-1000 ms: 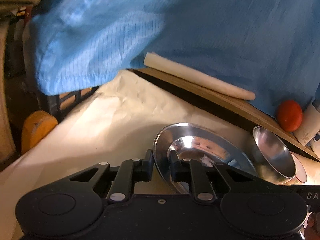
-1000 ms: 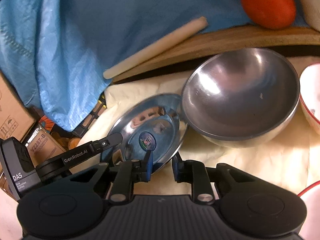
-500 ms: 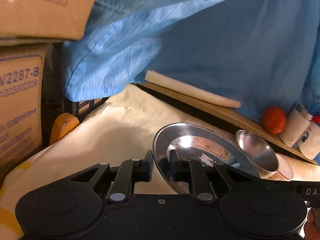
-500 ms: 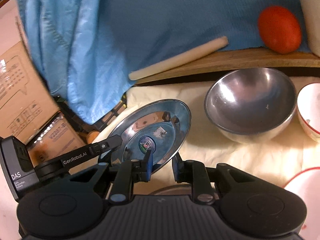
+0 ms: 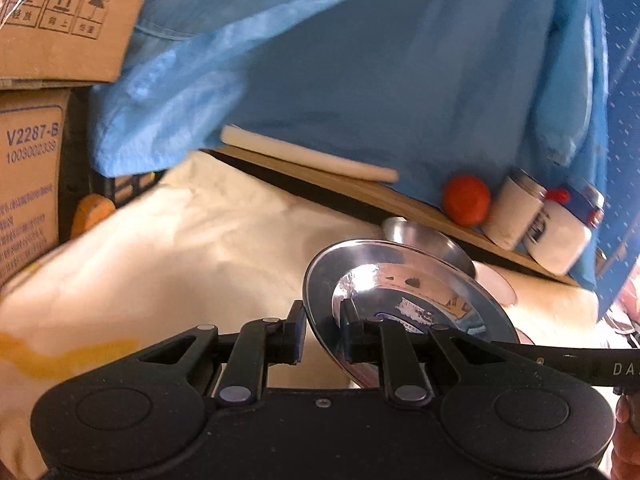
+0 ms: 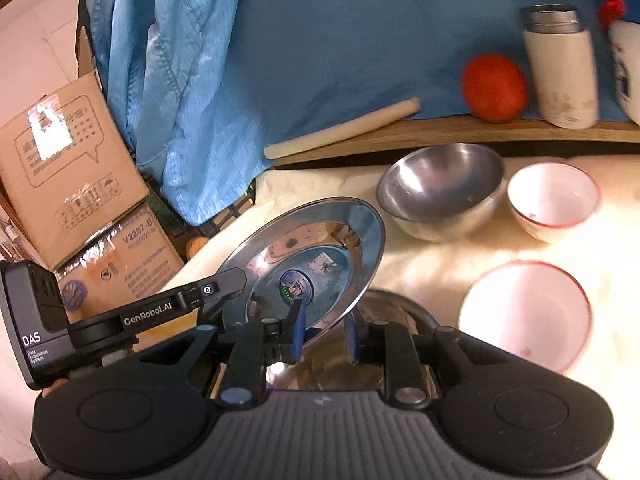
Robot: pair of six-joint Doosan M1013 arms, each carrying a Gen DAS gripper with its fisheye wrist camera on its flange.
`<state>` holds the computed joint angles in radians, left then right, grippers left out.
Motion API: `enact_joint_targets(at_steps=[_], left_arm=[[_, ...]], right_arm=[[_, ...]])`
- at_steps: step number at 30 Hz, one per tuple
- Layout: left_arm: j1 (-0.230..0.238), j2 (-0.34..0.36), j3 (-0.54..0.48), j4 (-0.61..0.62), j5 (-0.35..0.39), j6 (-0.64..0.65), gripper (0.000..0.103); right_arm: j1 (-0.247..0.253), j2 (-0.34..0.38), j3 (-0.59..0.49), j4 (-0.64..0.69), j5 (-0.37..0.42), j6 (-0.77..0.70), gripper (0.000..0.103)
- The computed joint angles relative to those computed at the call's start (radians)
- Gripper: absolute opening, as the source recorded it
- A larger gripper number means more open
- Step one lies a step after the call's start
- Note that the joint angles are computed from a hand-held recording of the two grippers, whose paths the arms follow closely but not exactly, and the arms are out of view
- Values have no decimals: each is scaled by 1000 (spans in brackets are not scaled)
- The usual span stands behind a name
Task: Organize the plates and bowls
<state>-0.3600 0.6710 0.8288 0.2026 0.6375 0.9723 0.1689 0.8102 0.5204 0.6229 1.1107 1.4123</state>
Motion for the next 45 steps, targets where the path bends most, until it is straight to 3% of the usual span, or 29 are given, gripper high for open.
enact_joint_targets(at_steps=[8,15,32,45], left_arm=[[-17,-24,45,-41,8,54,19],[-26,-37,74,-51,17,73,20],[-69,-37,69,156,70,78,24],[-78,-29,58,201,105,86,25]], right_arm=[[-15,-90,171,12,-48,-30,25],[-21,-120,234,19,-50,-34,26],[-23,-116,230,13,-15,-35,29],[-10,-111,207,-41,17,-84,35]])
